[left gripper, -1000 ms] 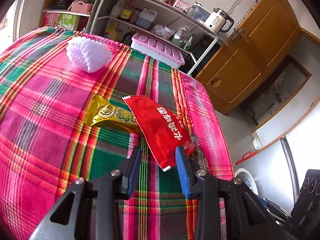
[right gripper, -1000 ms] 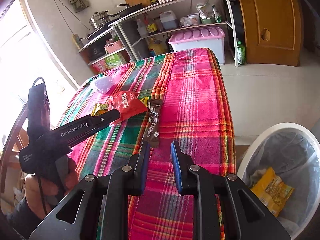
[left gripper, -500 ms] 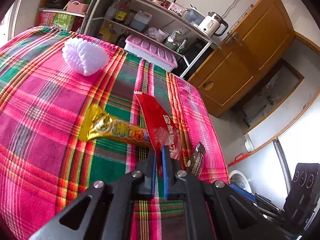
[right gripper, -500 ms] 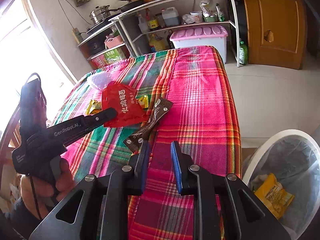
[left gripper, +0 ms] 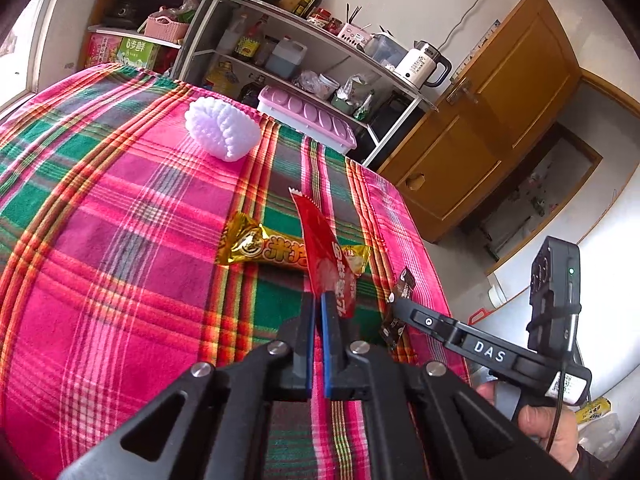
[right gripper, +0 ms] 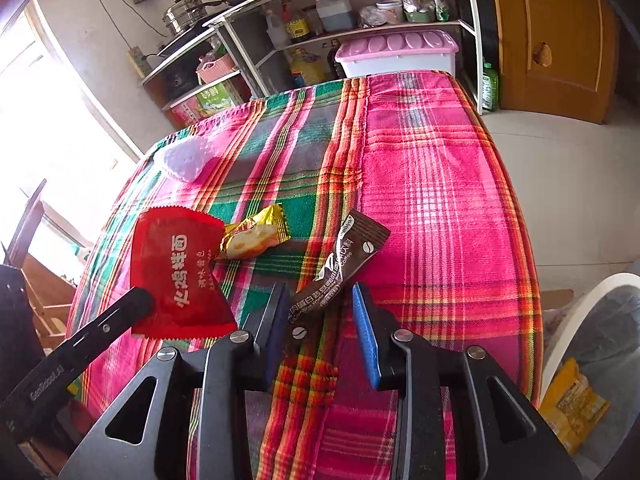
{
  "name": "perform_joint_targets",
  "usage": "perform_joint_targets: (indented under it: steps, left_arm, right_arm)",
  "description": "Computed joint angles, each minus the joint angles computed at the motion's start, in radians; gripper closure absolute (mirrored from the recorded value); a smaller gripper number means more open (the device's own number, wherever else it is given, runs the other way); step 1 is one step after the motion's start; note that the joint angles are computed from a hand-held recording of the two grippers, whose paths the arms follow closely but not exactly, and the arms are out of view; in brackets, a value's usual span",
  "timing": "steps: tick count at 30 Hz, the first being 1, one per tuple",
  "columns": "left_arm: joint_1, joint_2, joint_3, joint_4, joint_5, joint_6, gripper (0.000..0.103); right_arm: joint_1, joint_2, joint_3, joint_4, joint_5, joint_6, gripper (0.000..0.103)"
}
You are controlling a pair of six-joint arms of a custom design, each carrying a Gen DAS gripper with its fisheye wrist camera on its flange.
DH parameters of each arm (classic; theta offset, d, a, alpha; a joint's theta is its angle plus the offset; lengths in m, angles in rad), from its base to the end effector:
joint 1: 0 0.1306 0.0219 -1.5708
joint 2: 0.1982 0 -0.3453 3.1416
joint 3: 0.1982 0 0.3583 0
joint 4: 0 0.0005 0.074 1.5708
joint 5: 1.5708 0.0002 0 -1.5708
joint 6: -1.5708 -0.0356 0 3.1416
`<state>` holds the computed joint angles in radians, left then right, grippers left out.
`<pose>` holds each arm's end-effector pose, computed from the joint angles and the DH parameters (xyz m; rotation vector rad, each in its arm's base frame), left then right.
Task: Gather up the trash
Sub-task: 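Grasp the brown chocolate wrapper with the right gripper while the left holds the red wrapper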
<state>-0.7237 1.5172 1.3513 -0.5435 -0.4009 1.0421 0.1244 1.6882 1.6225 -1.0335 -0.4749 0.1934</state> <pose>0.3880 -0.3250 0.3434 -0.5649 2.1913 -0.5092 0.5283 0.0820 0.3411 -0.5593 2.5369 0.6058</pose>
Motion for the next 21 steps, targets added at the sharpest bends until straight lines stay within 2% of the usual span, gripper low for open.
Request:
perform_joint_targets:
  steps: [4,7,13,21]
  left_arm:
    - [-0.001,-0.011,-0.018,0.006,0.004,0.004,0.1]
    - [-0.003,-0.016,-0.025,0.007,0.007,-0.001,0.1]
    - [-0.016,-0.018,-0.019,-0.002,0.008,-0.017,0.102]
    - [-0.057,-0.018,0.036,-0.064,-0.026,-0.041,0.103]
  right_arm:
    - [0.027,0.006,0.013,0.013,0.068,-0.004,0.07]
    - [0.037,0.007,0.011,0.012,0.094,0.019,0.093]
    - [0.012,-0.034,-0.038,0.016,0.051,0.031,0.095]
    - [-0.048,-0.124,-0.108,-0.01,-0.015,0.053,0.097]
